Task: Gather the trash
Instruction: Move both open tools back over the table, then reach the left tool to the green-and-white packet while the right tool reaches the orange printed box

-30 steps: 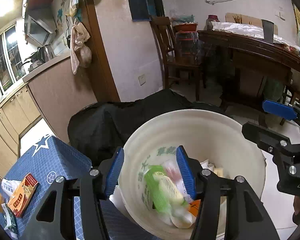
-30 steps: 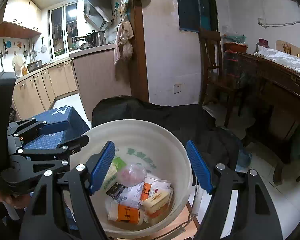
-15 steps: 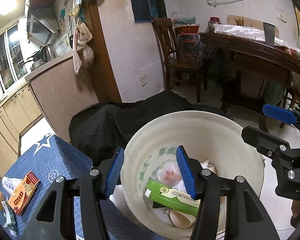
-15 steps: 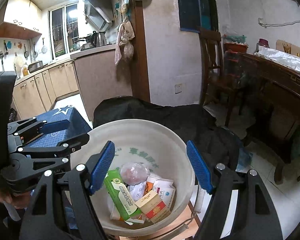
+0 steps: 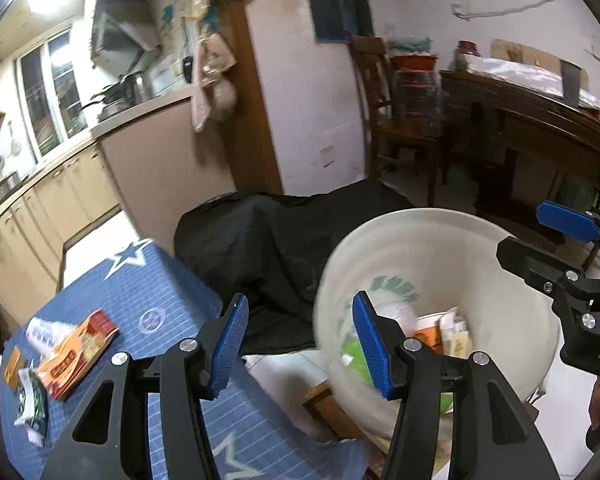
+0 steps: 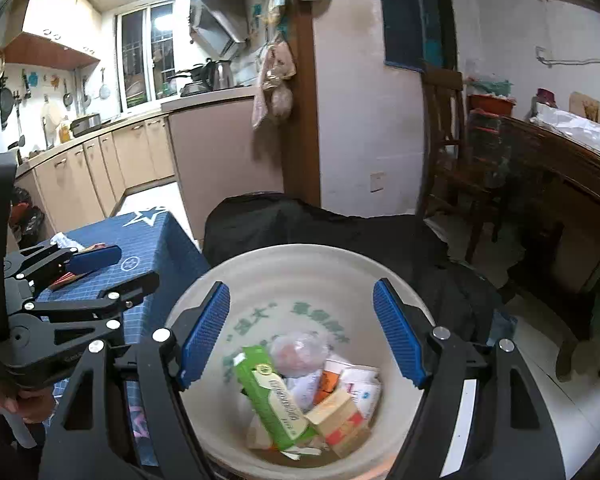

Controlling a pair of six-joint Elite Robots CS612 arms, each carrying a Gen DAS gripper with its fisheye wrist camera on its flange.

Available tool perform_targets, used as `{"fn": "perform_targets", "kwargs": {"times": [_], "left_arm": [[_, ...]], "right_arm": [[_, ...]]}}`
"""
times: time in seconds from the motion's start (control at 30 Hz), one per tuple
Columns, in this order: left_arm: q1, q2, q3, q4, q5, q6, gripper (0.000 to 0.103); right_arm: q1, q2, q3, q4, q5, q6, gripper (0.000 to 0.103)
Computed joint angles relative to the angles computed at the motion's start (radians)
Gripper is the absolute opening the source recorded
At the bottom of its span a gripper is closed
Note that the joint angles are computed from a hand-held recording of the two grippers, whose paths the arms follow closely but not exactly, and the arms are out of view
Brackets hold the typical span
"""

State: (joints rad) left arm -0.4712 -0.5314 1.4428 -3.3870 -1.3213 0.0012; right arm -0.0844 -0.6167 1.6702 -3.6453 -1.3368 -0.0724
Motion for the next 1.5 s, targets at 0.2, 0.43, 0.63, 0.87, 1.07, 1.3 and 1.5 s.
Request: {"fn": "perform_targets", "kwargs": {"times": [0.2, 0.43, 0.63, 0.87, 1.07, 1.3, 1.5], "left_arm": [[0.035, -0.017, 0.046, 0.001, 0.031, -0.069, 0.056], [0.073, -0.027, 0.089, -0.003, 0.082, -0.115, 0.057], [0.114, -0.032, 0.120, 0.018, 0.103, -0.174, 0.057], [0.159, -0.041, 0.161, 0.025, 0.138, -0.240, 0.057], [0.197, -0.049, 0.189, 0.044, 0.176, -0.306, 0.059], [0.242, -0.064, 0.221, 0.043, 0.219, -0.363, 0.064], [0.277, -0.074, 0.230, 0.043, 0.248, -0.379, 0.067]], "right_arm": [[0.033, 0.011, -0.025, 0.038, 0.043, -0.032, 0.071], [0.081, 0.027, -0.066, 0.094, 0.094, -0.077, 0.071], [0.121, 0.043, -0.106, 0.157, 0.123, -0.124, 0.071], [0.170, 0.060, -0.145, 0.237, 0.162, -0.195, 0.071], [0.204, 0.072, -0.172, 0.293, 0.186, -0.241, 0.071], [0.237, 0.083, -0.198, 0.343, 0.204, -0.275, 0.071], [0.262, 0.096, -0.231, 0.391, 0.209, -0.296, 0.071]]}}
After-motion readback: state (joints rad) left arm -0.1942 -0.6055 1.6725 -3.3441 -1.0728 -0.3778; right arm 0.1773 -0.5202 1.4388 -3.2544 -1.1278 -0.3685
